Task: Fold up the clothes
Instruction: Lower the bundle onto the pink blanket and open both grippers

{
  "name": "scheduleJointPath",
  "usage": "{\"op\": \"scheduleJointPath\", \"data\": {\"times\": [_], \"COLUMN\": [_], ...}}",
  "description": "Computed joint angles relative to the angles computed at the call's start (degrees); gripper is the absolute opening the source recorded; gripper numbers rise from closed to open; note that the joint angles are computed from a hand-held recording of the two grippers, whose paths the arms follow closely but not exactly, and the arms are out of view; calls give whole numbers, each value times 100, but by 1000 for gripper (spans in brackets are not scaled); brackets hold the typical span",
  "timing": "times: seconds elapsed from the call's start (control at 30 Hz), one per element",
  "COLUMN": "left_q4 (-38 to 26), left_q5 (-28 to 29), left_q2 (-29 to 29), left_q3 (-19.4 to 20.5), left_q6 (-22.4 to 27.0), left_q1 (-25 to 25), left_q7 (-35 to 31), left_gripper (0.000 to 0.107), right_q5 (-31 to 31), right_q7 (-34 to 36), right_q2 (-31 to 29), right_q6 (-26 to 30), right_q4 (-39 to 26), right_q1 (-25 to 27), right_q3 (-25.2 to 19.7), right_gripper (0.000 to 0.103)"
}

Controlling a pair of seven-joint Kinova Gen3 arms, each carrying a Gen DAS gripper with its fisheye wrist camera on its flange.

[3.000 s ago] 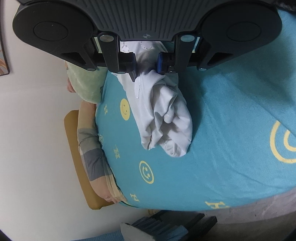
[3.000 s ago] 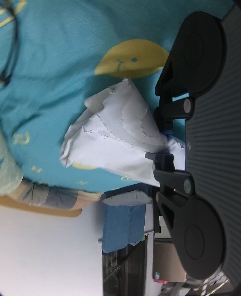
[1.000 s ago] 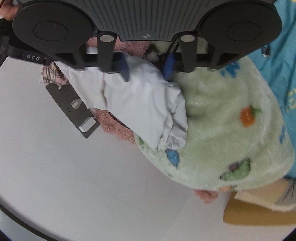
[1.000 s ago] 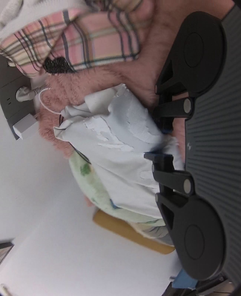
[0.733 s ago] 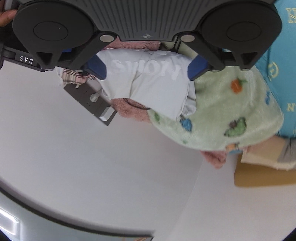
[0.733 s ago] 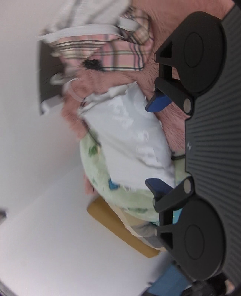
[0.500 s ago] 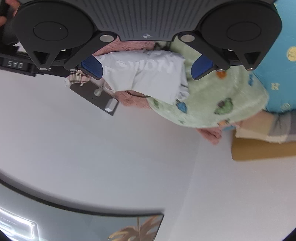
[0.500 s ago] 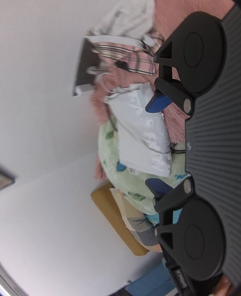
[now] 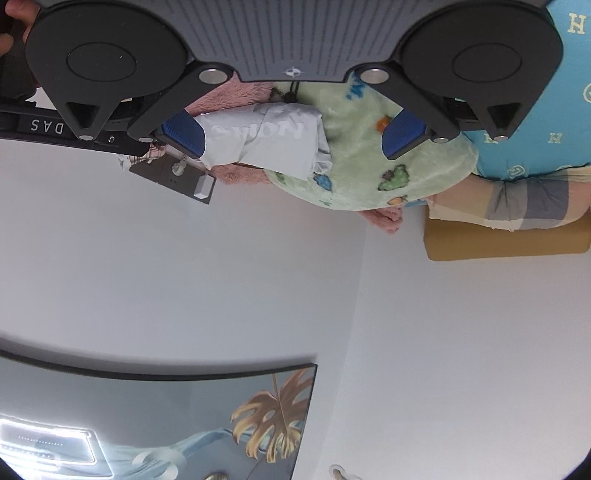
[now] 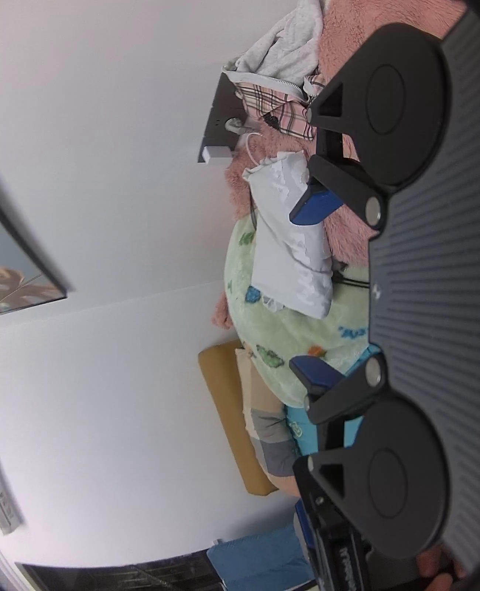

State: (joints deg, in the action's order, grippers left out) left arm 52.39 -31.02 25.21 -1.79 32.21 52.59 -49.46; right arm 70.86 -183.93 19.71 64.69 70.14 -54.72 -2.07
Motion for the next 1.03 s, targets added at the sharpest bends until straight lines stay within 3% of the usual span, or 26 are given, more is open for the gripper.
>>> {"op": "scheduleJointPath", "data": {"times": [0.13,0.27,0.5,0.67,0.8,1.03], "left_q4": [361,956,1570,1523,1494,1416], "left_q5": [-332,-616,-1331,-1125,-1201,-1143], "left_q2": [-195,-437,-513,-375,-274,-200], "left_q3": [-222,-253,-633,-380,-634,-586], "left_q6": [-179,-684,-1217,-1176,-1121,-992], "left_q1": [182,173,358,82,225,144], "left_q7": [347,592,1253,1109,1291,1156], "left_gripper": [103,103,103,103,103,103], "right_q5": [399,790,788,721,602,474], "right_q7": [-146,-324,-332,-193,-216,-21], "right_q2": [106,215,435,645,729,824], "right_q6": [109,233,248,206,95,65], "right_q4": [63,136,50,-25,-36,-174], "right_q1": [-226,-384,-352,-336,-299,-331], "right_q3": [30,64,117,240,300,440], "right_gripper": [80,80,80,80,80,80]}}
